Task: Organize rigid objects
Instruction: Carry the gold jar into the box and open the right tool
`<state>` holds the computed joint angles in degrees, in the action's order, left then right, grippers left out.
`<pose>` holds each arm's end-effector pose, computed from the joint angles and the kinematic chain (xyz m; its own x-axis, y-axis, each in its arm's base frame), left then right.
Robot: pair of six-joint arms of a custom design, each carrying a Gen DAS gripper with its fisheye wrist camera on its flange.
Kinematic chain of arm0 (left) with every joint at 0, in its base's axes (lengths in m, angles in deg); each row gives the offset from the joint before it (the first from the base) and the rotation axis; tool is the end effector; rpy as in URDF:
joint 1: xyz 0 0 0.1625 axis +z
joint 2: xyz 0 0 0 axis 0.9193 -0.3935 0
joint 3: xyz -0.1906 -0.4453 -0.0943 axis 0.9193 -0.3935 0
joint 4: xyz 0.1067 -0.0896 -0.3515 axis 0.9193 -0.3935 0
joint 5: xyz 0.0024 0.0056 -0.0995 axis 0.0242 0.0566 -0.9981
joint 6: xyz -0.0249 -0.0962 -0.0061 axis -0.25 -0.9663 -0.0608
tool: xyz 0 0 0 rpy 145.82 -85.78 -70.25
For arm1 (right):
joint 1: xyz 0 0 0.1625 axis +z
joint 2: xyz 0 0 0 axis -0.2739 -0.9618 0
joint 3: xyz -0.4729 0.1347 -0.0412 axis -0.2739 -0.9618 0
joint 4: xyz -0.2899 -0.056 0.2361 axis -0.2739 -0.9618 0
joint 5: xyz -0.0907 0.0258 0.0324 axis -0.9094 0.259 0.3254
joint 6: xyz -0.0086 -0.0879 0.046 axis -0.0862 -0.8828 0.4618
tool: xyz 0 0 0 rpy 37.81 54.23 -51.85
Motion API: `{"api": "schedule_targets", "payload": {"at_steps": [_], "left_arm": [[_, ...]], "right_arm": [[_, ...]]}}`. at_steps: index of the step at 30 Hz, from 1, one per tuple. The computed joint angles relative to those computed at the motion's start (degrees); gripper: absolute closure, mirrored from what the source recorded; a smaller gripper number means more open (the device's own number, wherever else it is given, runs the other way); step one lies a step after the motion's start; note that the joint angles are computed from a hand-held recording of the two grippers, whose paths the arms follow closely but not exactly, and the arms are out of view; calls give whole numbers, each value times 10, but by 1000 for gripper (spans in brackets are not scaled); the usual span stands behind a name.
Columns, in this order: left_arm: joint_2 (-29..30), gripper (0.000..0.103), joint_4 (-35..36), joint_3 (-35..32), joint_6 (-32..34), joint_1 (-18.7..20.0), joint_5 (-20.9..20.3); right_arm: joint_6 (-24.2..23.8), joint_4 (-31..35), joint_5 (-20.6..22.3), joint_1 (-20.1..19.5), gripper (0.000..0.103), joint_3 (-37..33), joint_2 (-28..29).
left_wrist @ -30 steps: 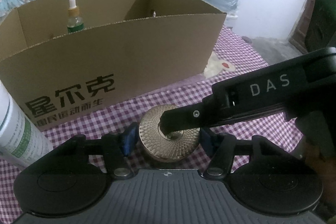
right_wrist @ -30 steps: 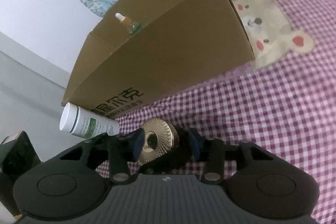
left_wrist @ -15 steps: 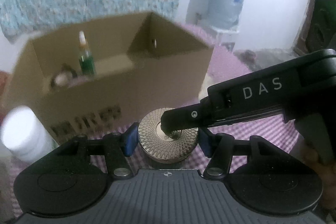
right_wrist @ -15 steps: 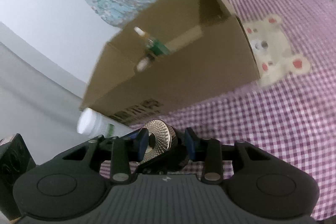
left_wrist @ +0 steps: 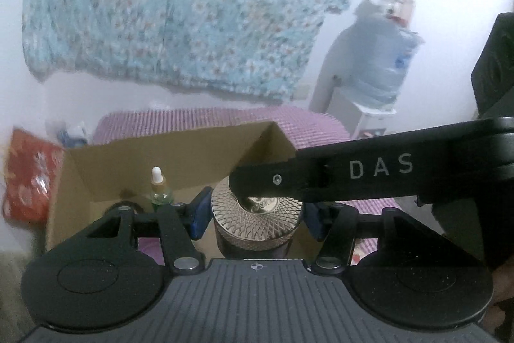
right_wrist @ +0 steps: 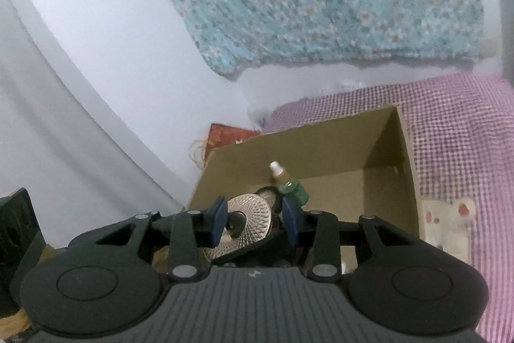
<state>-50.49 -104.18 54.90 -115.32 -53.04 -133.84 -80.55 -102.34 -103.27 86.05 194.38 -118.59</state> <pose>-0.4412 -0.3080 0.0550 -0.6798 0.5528 -0.4820 0.7309 0.5656 -0.3820 0.0721 -0.2734 0.4206 -0.9305 -0.2639 0.2540 -0.3653 0.6201 -0.6942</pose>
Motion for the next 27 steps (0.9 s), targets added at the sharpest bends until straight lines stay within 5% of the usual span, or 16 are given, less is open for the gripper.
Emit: {"api": "schedule_targets", "payload": {"at_steps": [8, 19, 27], "left_arm": [[55, 45, 55, -77, -36, 83, -40], [84, 45, 109, -109, -48, 110, -43], [82, 42, 105, -109, -60, 105, -41]], "right_arm": [[57, 30, -124, 58, 62, -120, 171], [30, 6, -210, 84, 61, -151, 252], [39, 4, -183, 73, 62, -149, 248]]}}
